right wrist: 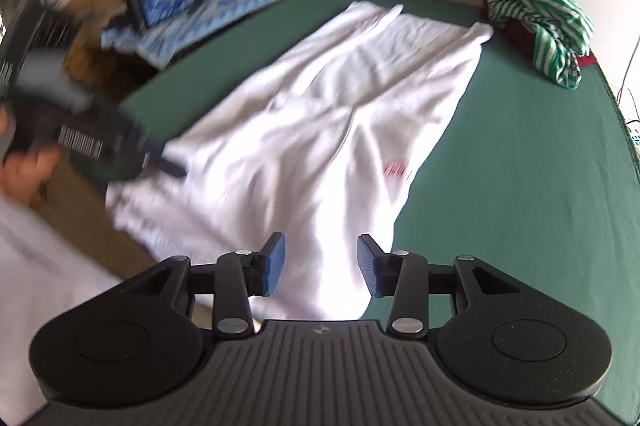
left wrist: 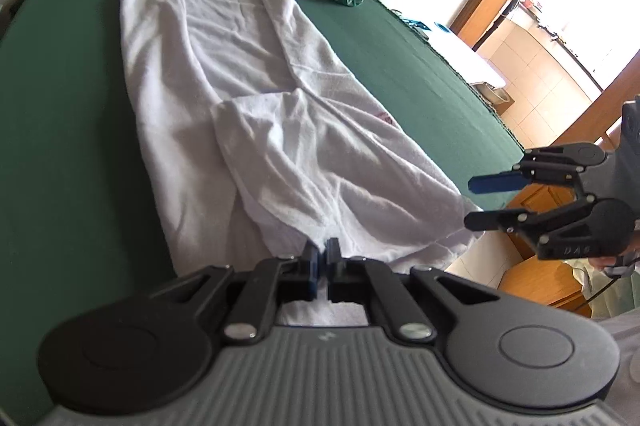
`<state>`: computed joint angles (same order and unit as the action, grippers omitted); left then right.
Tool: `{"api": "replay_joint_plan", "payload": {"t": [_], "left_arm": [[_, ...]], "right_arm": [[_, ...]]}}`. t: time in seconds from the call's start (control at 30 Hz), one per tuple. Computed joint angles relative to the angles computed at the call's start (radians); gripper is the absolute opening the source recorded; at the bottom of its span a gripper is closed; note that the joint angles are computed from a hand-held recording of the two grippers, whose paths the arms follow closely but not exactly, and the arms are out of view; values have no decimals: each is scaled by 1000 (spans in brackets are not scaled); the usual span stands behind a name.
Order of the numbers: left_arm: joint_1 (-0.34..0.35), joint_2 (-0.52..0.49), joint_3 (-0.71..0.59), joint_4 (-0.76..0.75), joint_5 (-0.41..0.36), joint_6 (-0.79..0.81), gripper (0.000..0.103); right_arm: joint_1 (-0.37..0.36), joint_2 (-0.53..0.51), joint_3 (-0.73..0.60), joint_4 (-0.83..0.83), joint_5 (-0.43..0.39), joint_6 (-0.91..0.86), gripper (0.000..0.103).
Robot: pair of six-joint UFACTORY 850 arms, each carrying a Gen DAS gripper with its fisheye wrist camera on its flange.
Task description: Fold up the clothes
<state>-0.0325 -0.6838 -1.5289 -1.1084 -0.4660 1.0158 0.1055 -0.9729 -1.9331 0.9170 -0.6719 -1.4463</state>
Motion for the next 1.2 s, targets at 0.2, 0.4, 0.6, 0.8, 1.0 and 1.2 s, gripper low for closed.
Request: {"api": "replay_joint_plan", "payload": {"t": [0.2,0.4,0.6,0.8,1.0,1.2], "left_arm": [[6,35,17,-6,-42,62,0],[-15,31,25,120,-20,6,0],[7,39,45,210,16,-73,0],[45,52,37,11,60,129,29],[24,-107,-168,94,60,48,25],[4,-284,-422,285,-24,-174,26]], "right_arm": [[11,34,78,-18,80,40,6],[9,22,41,-141,15,104,6],[6,15,-2,-127,-58,152,20],[20,-49,-105,67,-39,182,40],[54,-131,-209,-252,-9,444,22],[40,-172,-318,-255,-74,426,24]]}}
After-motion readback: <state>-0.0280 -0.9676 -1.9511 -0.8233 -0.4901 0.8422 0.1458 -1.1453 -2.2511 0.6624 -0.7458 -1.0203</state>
